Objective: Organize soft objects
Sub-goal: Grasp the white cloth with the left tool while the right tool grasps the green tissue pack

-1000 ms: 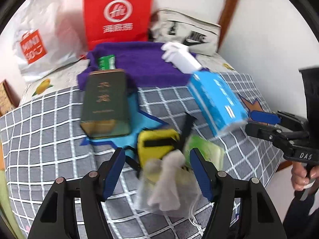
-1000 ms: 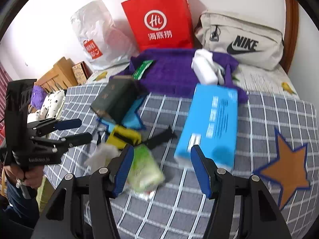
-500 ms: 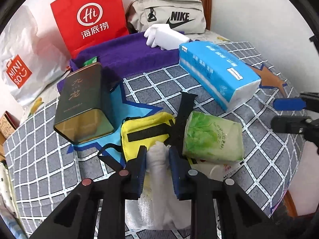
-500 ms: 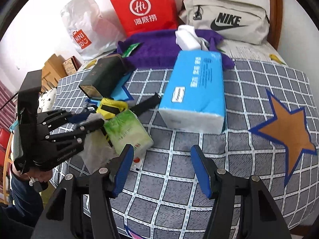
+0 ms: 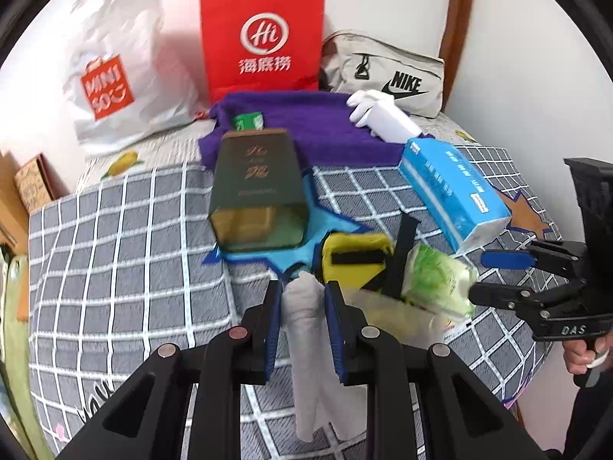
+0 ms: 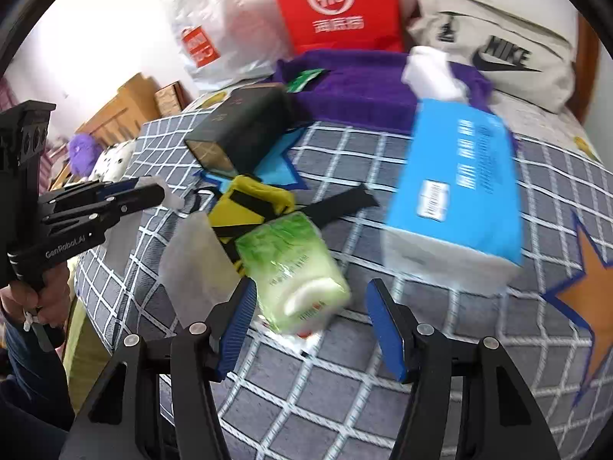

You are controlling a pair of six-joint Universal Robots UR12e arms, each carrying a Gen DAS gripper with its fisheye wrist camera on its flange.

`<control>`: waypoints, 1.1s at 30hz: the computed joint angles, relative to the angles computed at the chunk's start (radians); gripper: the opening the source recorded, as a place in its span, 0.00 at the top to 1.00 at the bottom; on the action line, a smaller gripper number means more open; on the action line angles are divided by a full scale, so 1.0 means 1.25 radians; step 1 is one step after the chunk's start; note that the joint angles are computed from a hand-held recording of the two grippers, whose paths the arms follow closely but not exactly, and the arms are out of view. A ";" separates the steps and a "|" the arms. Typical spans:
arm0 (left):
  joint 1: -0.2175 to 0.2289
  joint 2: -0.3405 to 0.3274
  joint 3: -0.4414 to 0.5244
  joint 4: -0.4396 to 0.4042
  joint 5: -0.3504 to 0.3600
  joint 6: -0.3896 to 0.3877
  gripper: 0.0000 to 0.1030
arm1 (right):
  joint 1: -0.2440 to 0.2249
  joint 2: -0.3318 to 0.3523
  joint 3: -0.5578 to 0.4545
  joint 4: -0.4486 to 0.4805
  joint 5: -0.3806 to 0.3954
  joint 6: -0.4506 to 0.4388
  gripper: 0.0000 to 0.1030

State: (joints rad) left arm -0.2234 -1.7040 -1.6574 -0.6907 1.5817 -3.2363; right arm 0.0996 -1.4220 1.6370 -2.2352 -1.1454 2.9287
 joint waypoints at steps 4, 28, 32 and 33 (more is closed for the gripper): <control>0.005 0.009 -0.019 0.009 -0.006 -0.024 0.79 | 0.013 0.023 -0.024 0.028 -0.004 -0.029 0.42; 0.004 0.015 -0.032 -0.002 -0.036 -0.042 0.79 | 0.041 0.053 -0.047 0.073 -0.053 -0.124 0.35; 0.005 0.021 -0.035 0.003 -0.032 -0.049 0.79 | 0.038 0.044 -0.037 0.052 -0.052 -0.105 0.47; 0.007 0.023 -0.036 0.005 -0.032 -0.058 0.79 | 0.035 0.042 -0.036 0.050 -0.044 -0.098 0.47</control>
